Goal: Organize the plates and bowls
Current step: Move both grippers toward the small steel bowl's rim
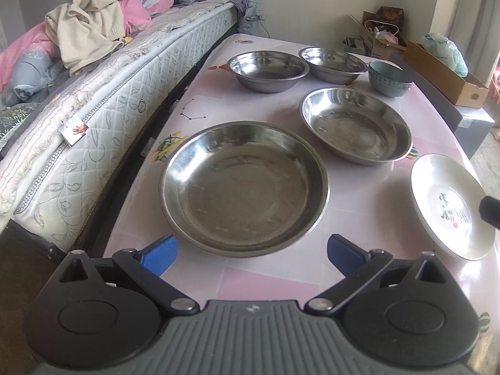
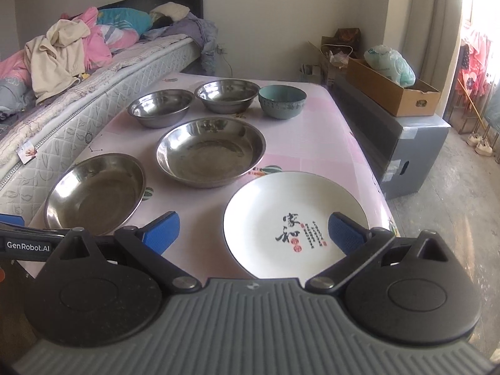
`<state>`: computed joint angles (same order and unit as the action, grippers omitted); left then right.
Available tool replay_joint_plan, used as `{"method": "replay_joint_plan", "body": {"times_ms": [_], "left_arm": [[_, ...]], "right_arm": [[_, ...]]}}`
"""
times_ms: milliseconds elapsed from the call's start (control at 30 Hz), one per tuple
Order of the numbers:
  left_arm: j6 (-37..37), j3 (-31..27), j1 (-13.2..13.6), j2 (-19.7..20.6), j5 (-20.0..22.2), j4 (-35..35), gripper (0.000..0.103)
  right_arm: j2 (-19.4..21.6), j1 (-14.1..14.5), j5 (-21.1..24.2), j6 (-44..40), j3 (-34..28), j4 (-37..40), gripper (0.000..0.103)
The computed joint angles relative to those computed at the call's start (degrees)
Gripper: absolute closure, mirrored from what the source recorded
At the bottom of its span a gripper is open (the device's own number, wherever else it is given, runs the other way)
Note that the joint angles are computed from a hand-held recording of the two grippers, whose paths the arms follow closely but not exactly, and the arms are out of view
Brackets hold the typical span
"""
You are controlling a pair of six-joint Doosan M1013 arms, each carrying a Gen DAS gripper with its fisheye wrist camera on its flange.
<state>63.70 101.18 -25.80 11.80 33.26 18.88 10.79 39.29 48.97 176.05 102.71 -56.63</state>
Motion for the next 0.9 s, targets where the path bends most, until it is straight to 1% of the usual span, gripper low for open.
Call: {"method": "replay_joint_plan", "body": {"times_ms": [33,100,233,267,367,433,533,567,633,733,800,833,900], "left_arm": [[-1.67,-0.4,0.19,0.27,0.22,1.55,0.0],[-2.87,-1.03,0.93,0.62,-0.13,2.44,0.0],[-7.69,-2.69,2.3,1.77,-0.12,6.59,0.001],[-8.14,-3.32,2.78,2.18,-0.06,6.71,0.001],[-9.94,-5.52,3.86,3.54,0.8,7.77,0.001],[-8.67,-7.67,4.67,4.78,1.06,7.37,0.001],[-7.72,-11.08,5.51,6.79,1.59,7.97,0.0],[-6.43,-12.4,5.98,7.55,1.44,7.14,0.0],[-1.29,-15.27,7.14,9.29,1.37,2.41,0.0],[8.2,-19.43,8.84,12.22,0.39,-6.07,0.0],[12.74,-22.85,9.49,14.74,1.4,-9.89,0.0],[14.61,-24.56,9.73,16.08,1.89,-11.44,0.0],[16.89,-27.85,10.01,18.68,2.83,-12.99,0.001]], "right_arm": [[-0.17,-0.45,-1.18,-0.69,0.03,-0.3,0.001],[-0.85,-1.59,-5.0,-1.0,0.64,-2.19,0.001],[-2.02,-4.11,-12.12,3.73,1.75,-7.57,0.001],[-2.01,-4.89,-13.23,3.13,1.4,-7.56,0.001],[-1.16,-6.68,-14.74,0.54,-0.26,-7.13,0.001],[-0.38,-7.97,-16.21,-1.06,-1.61,-6.82,0.001],[1.28,-10.18,-19.82,-2.49,-4.16,-7.33,0.001],[2.01,-10.95,-21.13,-3.76,-5.25,-6.86,0.001],[3.72,-12.47,-23.52,-8.23,-7.87,-3.41,0.001],[6.65,-14.73,-26.86,-18.06,-12.16,6.03,0.002],[9.33,-16.07,-28.37,-26.59,-15.79,13.6,0.002],[10.62,-16.64,-28.34,-30.85,-17.54,17.63,0.003],[13.72,-17.81,-28.03,-41.23,-21.65,28.34,0.005]]}}
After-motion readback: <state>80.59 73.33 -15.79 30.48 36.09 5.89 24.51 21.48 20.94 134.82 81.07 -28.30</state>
